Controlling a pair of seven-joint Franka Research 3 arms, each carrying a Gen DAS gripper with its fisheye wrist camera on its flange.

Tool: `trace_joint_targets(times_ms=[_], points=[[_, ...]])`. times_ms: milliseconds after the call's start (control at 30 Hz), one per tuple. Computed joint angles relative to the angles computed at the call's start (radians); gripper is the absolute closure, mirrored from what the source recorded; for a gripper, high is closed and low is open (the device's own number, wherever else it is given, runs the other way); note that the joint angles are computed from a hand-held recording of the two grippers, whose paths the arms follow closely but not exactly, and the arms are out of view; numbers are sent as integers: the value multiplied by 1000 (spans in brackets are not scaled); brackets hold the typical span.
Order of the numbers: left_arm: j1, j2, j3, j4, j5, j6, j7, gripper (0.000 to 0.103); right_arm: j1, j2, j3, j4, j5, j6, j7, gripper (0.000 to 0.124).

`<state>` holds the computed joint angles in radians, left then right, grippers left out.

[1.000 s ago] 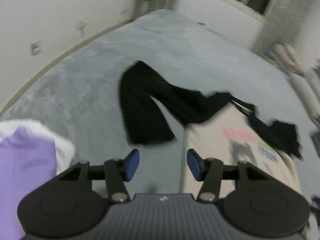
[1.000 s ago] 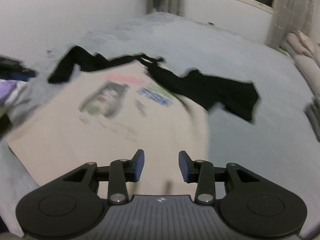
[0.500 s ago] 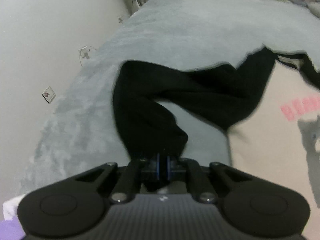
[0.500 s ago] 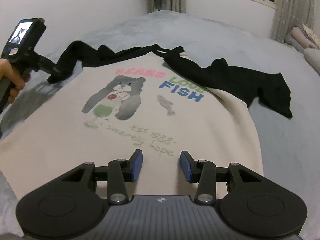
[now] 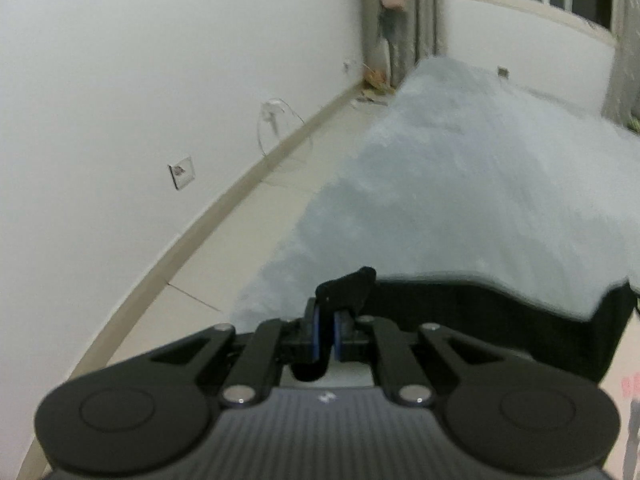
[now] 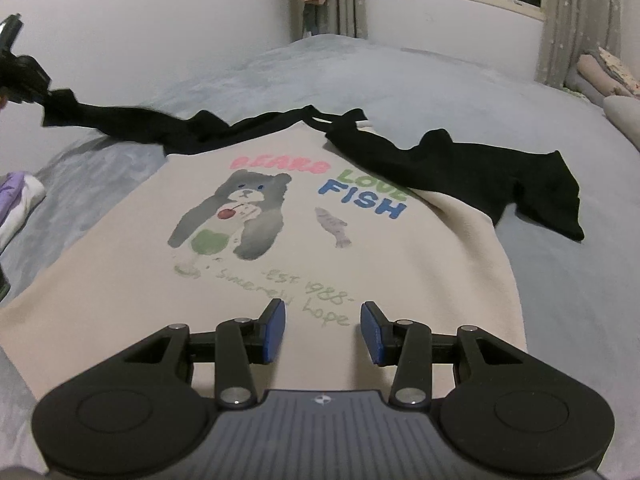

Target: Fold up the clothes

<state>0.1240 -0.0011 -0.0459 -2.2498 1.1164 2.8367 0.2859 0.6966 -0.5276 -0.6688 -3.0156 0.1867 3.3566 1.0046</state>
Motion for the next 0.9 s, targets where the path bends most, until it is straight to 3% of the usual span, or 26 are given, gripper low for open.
trace_joint_targets(times_ms=[133,233,333,433,633,767,800,900], points=[[31,-42,15,10,107,40,-67,98,9,11,-16,3,-8,21,10,83],[53,-49,13,10,186,7,-86,98,31,3,-51,3,-26,42,28,83],[63,0,23,12,90,-41,3,98,46,10,-71,9,-40,50,50,83],[77,36,44,3,53,5,12,97,50,30,-71,7,-63,65,74,83],[70,92,71,19,32,-22,6,95,37,59,-65,8,-114,77,120,83],[77,68,88,-4,55,-3,-72,90,25,71,-68,10,-148,87,154,83],[79,57,90,-11,84,-13,-101,82,32,66,-81,9,-161,90,161,83],[85,18,79,-37,143,-11,-152,73,71,33,-141,3,-202,90,166,83]])
